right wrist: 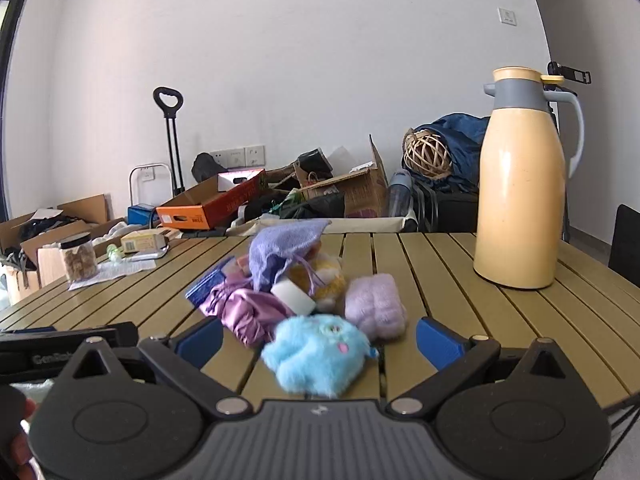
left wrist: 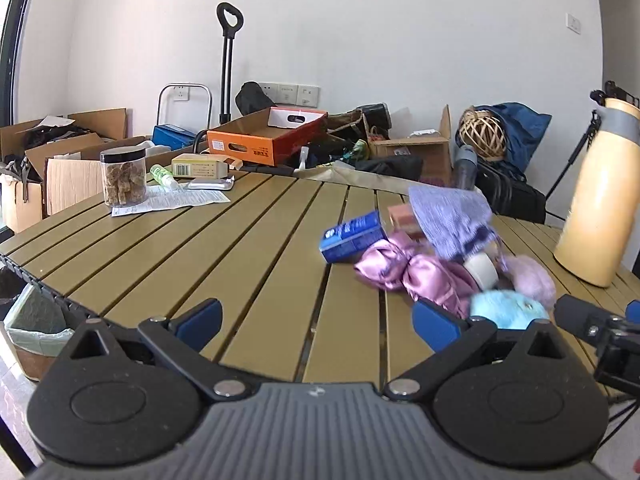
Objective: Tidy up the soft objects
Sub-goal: 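Raise both open tools back toward the items on the table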
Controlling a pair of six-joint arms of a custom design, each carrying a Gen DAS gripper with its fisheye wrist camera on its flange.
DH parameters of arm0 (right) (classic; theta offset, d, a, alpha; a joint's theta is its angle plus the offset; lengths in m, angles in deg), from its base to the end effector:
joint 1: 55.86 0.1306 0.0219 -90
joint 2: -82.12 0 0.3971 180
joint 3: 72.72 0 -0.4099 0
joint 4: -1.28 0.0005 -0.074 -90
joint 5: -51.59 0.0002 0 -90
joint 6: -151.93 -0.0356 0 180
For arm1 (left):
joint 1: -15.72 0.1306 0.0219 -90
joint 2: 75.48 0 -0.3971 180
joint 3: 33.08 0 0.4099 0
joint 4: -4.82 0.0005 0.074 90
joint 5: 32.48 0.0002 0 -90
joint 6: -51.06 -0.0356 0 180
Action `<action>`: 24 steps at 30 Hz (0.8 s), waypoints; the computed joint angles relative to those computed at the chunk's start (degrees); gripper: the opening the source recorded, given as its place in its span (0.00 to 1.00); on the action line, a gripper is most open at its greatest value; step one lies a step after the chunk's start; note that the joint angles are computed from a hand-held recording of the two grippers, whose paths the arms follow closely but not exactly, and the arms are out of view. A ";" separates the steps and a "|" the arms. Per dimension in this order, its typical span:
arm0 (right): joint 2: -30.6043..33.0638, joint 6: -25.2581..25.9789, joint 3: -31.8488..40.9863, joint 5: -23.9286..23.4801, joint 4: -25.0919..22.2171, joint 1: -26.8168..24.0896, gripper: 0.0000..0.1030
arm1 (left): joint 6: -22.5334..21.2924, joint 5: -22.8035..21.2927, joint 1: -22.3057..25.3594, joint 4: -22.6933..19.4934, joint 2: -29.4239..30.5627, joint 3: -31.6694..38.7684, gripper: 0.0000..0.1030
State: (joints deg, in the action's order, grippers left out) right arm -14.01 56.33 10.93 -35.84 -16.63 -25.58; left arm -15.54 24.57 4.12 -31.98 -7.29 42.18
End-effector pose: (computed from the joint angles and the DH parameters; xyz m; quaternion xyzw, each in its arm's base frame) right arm 0.4272 0.2470 0.4896 -0.1601 0.7936 0.1634 0.5638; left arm 0.3675 -0.0562 0.4980 -0.2269 0.8103 0.0891 0.5329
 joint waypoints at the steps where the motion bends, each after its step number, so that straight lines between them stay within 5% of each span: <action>1: 1.01 -0.46 0.61 0.25 0.32 0.01 1.00 | -0.38 0.35 0.55 0.22 0.45 0.36 1.00; 12: 10.08 -1.85 5.60 4.95 -0.32 1.32 1.00 | -3.70 5.53 5.08 1.98 5.40 4.13 1.00; 24: 13.03 0.85 6.11 10.66 2.62 3.11 0.96 | -3.06 8.50 7.82 0.98 4.02 2.00 1.00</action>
